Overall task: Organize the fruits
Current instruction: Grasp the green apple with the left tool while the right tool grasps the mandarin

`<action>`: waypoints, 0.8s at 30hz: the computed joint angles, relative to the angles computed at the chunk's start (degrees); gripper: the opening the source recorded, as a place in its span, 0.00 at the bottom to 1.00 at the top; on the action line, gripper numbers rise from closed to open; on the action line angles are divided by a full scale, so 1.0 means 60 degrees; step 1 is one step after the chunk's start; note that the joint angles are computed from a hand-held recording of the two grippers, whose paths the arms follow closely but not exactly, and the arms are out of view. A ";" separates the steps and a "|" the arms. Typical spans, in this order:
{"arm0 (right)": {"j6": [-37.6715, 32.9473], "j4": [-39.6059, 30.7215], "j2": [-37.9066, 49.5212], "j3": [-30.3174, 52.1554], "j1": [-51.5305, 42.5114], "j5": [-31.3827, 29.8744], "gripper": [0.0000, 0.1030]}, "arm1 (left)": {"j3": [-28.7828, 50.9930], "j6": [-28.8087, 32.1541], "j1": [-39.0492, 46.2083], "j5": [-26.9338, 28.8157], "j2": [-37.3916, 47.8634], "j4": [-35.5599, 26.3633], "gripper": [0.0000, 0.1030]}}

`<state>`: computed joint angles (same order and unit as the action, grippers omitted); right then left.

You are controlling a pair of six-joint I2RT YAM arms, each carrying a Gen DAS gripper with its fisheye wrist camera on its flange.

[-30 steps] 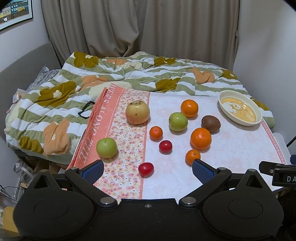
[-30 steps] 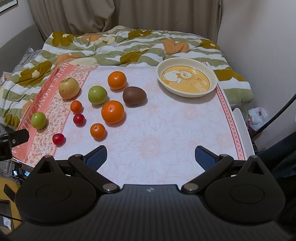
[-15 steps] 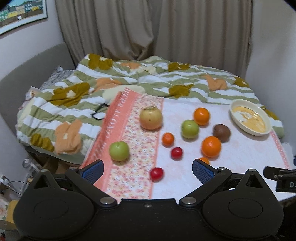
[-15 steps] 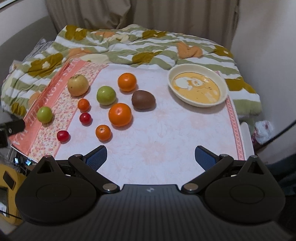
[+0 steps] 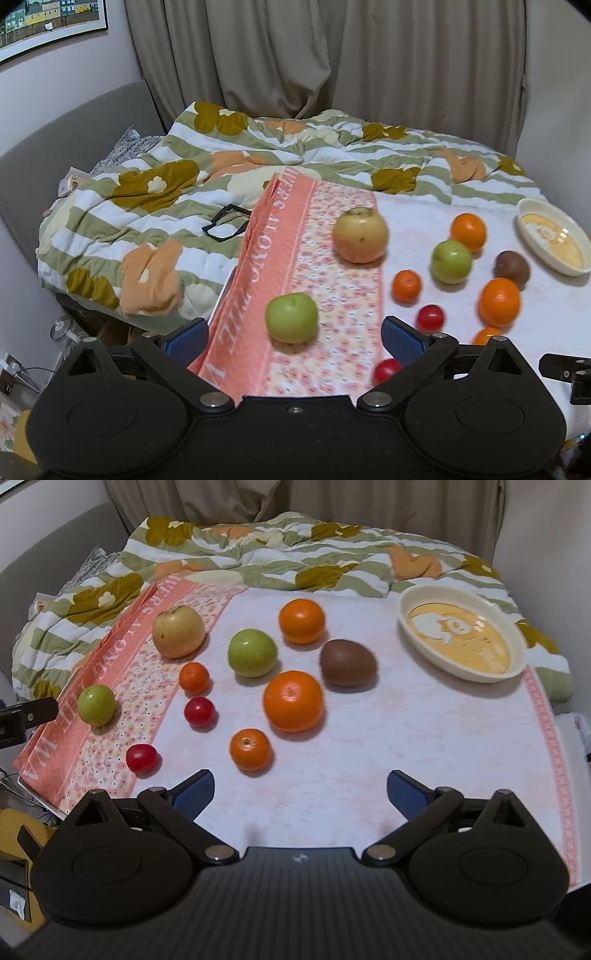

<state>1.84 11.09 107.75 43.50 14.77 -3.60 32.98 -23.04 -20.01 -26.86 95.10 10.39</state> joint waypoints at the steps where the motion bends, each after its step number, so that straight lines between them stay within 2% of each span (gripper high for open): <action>1: 0.0111 0.0108 0.0231 0.0100 0.0129 0.0104 1.00 | 0.0009 0.0197 0.0179 0.0124 0.0261 0.0309 0.94; 5: 0.0593 0.0587 0.0996 0.0391 0.0516 0.0352 1.00 | 0.0221 0.0817 0.0708 0.0462 0.1377 0.1287 0.92; 10: 0.0920 0.0952 0.1700 0.0760 0.0910 0.0709 1.00 | 0.0630 0.1306 0.1285 0.1016 0.2491 0.2124 0.84; 16: 0.1161 0.0677 0.2406 0.1489 0.1268 0.1055 0.99 | 0.1546 0.1721 0.1625 0.1469 0.3575 0.2012 0.74; 18: 0.1183 0.0598 0.2571 0.1678 0.1315 0.1093 0.93 | 0.1770 0.1781 0.1742 0.1597 0.3823 0.1935 0.73; 22: 0.1225 0.0407 0.2865 0.2073 0.1387 0.1191 0.87 | 0.2046 0.1969 0.1970 0.2065 0.4155 0.1826 0.57; 24: 0.1254 0.0341 0.2978 0.2227 0.1409 0.1198 0.82 | 0.2030 0.2045 0.1994 0.2143 0.4204 0.1933 0.57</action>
<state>9.37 13.13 125.62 56.86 23.22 3.58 45.16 -10.77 -8.04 -14.00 120.32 21.99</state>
